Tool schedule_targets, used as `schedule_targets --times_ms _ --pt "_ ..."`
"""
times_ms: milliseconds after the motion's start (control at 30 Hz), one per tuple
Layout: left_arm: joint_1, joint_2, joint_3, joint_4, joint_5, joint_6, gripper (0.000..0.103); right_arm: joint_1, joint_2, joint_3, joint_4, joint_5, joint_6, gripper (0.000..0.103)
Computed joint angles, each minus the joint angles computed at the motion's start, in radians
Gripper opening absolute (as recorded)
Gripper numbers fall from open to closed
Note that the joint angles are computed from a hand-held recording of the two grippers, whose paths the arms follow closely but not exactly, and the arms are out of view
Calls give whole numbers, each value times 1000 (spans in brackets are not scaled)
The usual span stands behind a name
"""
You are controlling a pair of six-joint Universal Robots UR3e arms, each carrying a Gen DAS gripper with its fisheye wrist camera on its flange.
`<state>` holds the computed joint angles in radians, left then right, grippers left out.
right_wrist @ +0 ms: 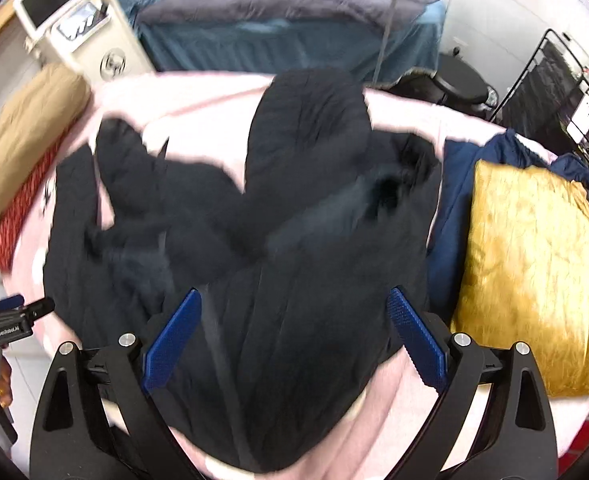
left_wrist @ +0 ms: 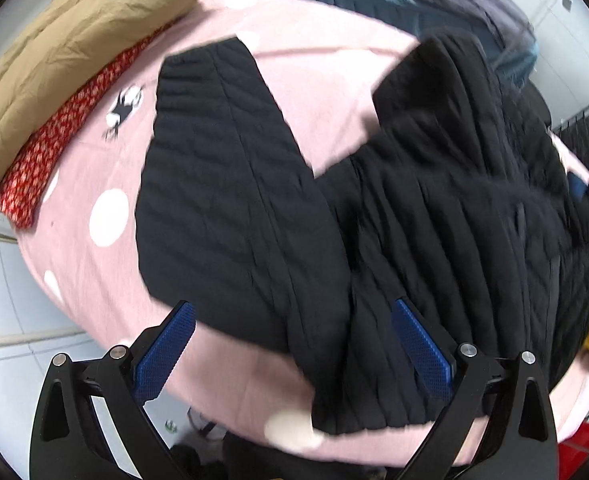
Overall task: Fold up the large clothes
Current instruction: 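Grasp the jacket collar with the right gripper and lift it up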
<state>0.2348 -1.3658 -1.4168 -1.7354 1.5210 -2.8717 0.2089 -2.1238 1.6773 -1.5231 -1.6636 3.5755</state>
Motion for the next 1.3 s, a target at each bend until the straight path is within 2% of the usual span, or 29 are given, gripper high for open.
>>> schedule_targets --times_ms 133,200,300,400,500,600,633,667,700,733,800,867,1000,1100,1200,1300 --pt "24 -71 26 90 -58 25 97 18 118 -46 -159 13 -69 93" --pt "34 -99 30 124 -91 45 97 -4 225 -91 -239 144 -154 93" --pt "69 -172 74 133 -186 101 96 -6 399 -150 -380 274 -233 93" --pt "106 -194 95 130 -272 135 96 -3 618 -277 -397 364 -285 93" --pt "131 -146 7 189 -264 142 96 6 720 -296 -479 440 -296 93" --pt "191 -44 -163 244 -229 137 96 26 803 -286 -575 494 -255 93" --pt "238 8 -224 225 -248 154 96 43 815 -278 -605 471 -241 93" --pt "285 51 -273 198 -269 174 96 75 822 -264 -645 410 -229 82" --pt "328 86 -316 167 -287 190 96 110 817 -250 -671 339 -219 58" --pt "373 118 -366 130 -298 205 96 150 811 -228 -703 247 -201 54" --pt "406 143 -427 102 -288 221 96 150 726 -87 -824 264 -156 32" --pt "424 200 -501 117 -292 241 96 128 630 36 -901 301 -126 23" --pt "395 293 -595 198 -289 241 96 109 337 239 -981 351 -74 18" --pt "410 334 -609 163 -320 272 96 175 134 290 -961 320 -16 17" --pt "526 438 -618 17 -401 408 96 385 30 249 -919 115 50 17" --pt "654 520 -602 -180 -462 568 96 625 10 182 -864 -118 136 17"
